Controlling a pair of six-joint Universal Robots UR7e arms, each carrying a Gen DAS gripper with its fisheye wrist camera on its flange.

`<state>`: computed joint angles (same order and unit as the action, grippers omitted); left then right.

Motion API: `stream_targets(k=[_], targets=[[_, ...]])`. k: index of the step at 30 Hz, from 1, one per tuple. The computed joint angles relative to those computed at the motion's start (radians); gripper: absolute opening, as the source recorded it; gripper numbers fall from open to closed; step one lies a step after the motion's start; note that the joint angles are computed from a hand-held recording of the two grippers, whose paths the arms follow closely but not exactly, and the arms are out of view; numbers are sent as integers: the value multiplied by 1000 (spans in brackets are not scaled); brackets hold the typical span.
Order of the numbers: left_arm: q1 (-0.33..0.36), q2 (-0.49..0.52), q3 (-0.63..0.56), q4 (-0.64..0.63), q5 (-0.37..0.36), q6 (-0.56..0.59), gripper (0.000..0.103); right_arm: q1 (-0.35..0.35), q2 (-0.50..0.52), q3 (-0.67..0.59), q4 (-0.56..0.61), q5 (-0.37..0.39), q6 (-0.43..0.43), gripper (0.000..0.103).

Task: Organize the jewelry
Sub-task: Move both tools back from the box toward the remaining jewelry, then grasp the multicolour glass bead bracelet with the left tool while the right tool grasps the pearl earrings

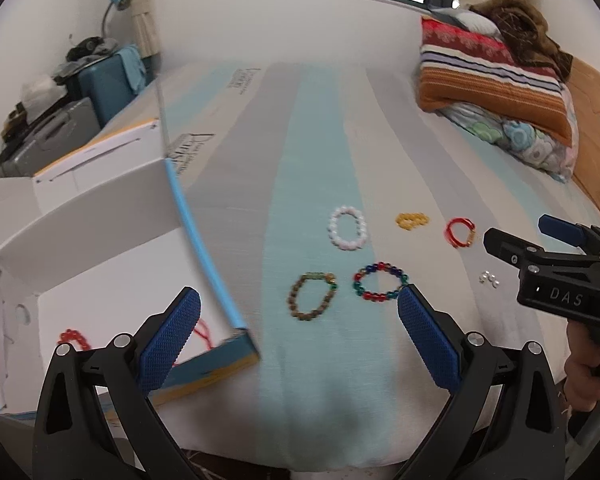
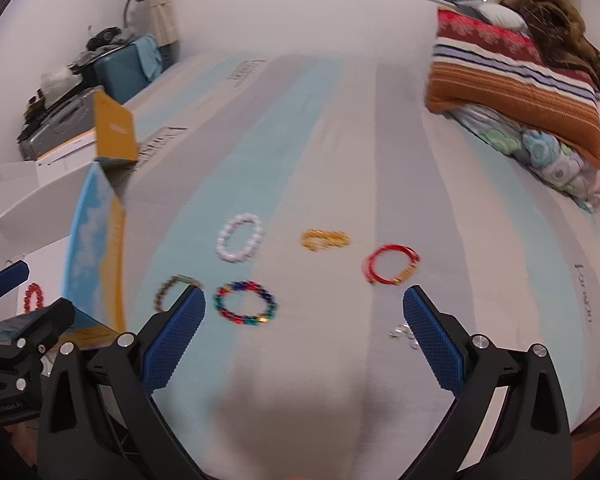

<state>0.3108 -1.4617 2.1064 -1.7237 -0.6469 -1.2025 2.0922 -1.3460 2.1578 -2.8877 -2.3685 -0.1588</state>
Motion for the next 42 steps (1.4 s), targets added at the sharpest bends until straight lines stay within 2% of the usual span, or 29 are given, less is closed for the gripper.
stream_targets(k=[9, 17, 20, 21, 24, 29, 34, 39, 42], targets=[[46, 101, 7, -204, -24, 139, 97, -99, -56, 30, -22, 4, -31, 95], [99, 162, 62, -430, -46, 243, 97, -184, -58, 58, -66, 25, -48, 95], [121, 187, 78, -483, -30, 261, 97, -209, -38, 67, -117, 22, -69, 95], [115, 203, 82, -476, 5, 259, 97, -218, -35, 69, -125, 27, -69, 95], [114, 245, 73, -453, 52, 244, 97, -242, -8, 69, -161, 22, -78, 95], [146, 286, 83, -627, 0, 342, 97, -275, 27, 65, -208, 21, -103, 95], [189, 332, 60, -712, -45, 384, 97, -309, 40, 59, -214, 39, -108, 95], [217, 381, 1, -713, -71, 418, 97, -342, 33, 48, -180, 79, -101, 93], [248, 401, -40, -699, -118, 431, 97, -353, 31, 45, -166, 92, -101, 91]])
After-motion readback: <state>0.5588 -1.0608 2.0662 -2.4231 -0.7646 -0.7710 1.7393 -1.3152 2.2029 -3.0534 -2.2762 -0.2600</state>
